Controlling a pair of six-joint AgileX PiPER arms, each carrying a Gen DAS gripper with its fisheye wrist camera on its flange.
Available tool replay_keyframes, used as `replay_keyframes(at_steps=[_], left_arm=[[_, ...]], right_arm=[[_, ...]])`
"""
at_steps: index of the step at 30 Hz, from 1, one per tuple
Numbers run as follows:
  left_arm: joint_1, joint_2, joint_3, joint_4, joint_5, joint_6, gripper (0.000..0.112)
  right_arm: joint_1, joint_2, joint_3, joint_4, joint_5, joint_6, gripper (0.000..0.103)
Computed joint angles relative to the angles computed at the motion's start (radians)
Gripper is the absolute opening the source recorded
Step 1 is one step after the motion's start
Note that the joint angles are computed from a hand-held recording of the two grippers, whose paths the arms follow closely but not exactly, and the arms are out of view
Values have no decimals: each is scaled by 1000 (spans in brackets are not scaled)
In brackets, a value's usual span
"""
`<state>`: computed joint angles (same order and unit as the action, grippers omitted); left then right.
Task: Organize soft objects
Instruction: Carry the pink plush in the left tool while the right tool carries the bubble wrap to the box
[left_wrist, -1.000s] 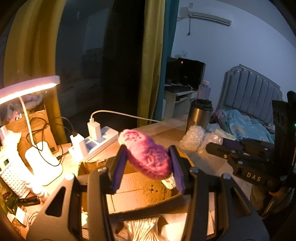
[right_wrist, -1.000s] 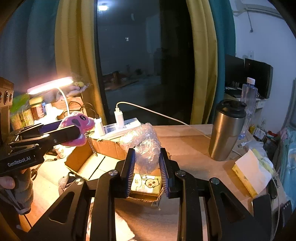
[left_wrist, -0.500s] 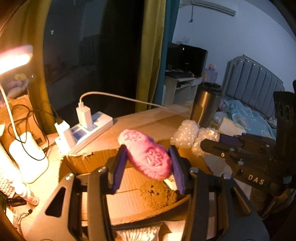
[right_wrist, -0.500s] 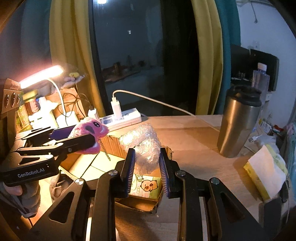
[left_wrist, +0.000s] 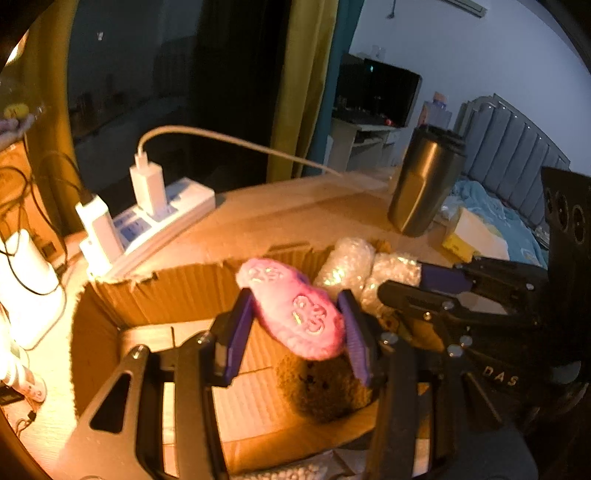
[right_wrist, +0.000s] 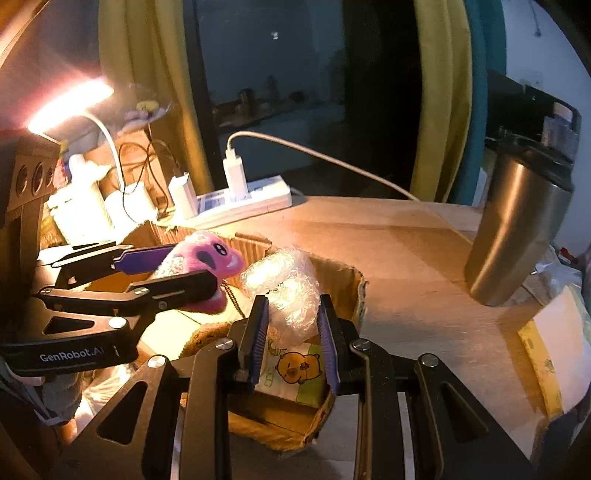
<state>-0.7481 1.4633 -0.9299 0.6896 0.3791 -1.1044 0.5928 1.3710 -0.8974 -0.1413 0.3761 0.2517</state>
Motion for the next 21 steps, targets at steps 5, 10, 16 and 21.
replay_keyframes(at_steps=[5, 10, 16, 21], left_arm=[[41, 44, -24, -184, -17, 173, 51], [49, 67, -34, -240, -11, 225, 53], [53, 56, -19, -246, -6, 230, 54], [54, 49, -14, -249, -6, 232, 54]], right_arm=[[6, 31, -14, -37, 15, 5, 28], [-8, 23, -6, -75, 9, 46, 44], [-6, -9, 20, -183, -10, 169, 56], [-23, -26, 35, -257, 5, 265, 59]])
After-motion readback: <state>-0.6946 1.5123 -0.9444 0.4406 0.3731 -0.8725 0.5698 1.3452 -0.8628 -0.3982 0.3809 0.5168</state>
